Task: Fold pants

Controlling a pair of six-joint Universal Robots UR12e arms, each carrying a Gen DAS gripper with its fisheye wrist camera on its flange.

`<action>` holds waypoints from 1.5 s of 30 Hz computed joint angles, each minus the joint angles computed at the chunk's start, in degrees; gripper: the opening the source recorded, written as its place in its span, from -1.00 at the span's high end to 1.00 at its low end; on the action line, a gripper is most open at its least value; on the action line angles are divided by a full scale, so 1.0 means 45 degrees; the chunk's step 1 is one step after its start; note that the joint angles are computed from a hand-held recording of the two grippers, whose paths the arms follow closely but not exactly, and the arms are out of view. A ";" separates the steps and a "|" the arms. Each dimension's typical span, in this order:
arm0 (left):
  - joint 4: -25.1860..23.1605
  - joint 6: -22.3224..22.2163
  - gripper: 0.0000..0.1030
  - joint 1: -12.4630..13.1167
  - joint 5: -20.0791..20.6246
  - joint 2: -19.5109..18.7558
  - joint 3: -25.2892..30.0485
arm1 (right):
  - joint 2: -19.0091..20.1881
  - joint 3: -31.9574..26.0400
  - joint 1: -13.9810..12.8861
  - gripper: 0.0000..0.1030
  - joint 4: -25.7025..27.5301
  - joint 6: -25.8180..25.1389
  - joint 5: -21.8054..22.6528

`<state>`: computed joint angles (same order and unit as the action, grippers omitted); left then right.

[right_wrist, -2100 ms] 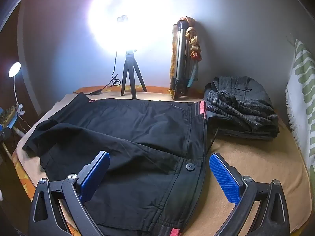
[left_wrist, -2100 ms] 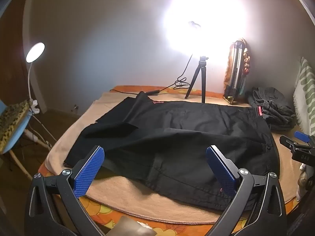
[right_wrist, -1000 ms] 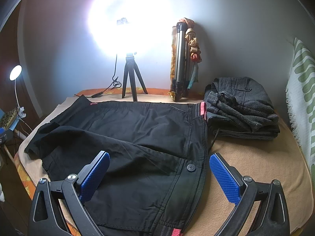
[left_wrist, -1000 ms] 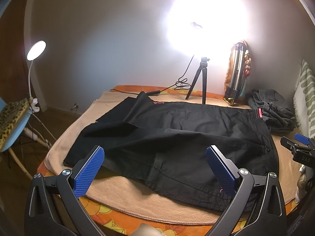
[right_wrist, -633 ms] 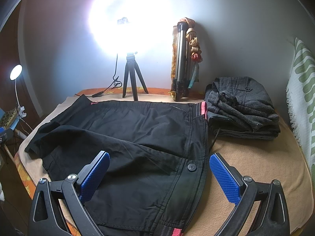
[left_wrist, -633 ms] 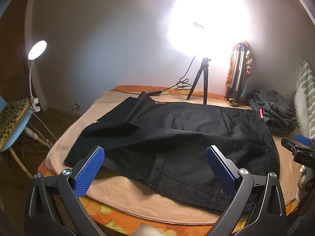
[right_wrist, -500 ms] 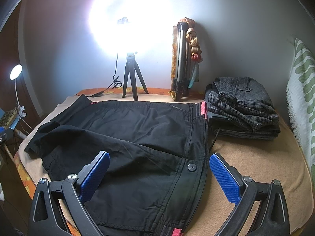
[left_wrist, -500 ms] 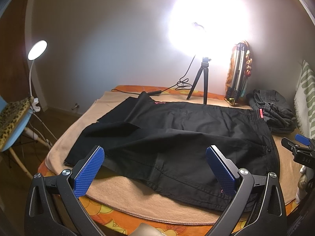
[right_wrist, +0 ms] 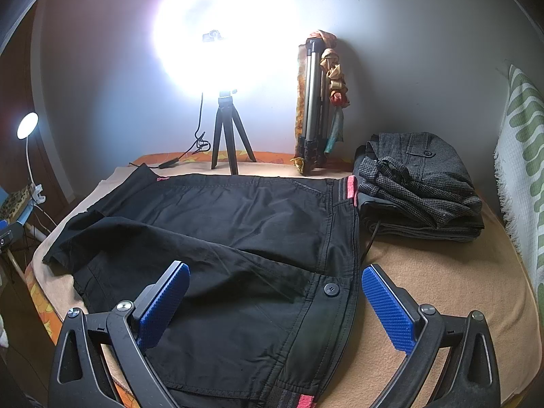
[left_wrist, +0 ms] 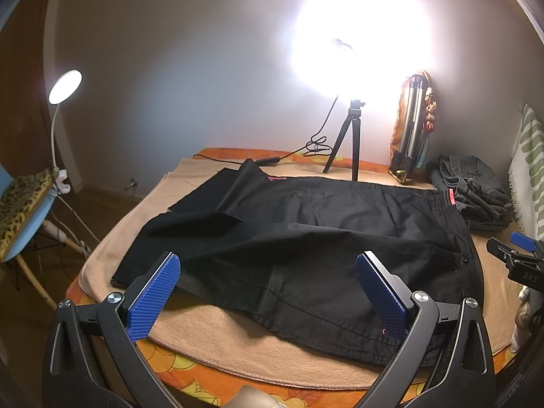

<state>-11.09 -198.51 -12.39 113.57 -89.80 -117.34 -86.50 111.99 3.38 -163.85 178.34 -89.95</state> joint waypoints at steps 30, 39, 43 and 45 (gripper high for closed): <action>-0.0047 0.0092 -0.99 -0.0039 0.0024 -0.0036 0.0039 | -0.0005 -0.0017 0.0007 -0.99 0.0036 -0.0021 -0.0022; -0.0046 0.0397 -0.99 -0.0044 -0.0057 -0.0081 0.0048 | -0.0007 -0.0004 0.0023 -0.99 0.0034 -0.0117 -0.0065; 0.0097 0.0455 -0.99 0.0078 -0.0262 -0.0046 -0.0032 | -0.0020 0.0015 -0.0013 -0.99 -0.0020 -0.0106 -0.0119; 0.0286 0.0455 -0.99 0.0224 -0.0466 0.0035 -0.0149 | -0.0047 0.0037 -0.0067 -0.99 -0.0076 -0.0071 -0.0118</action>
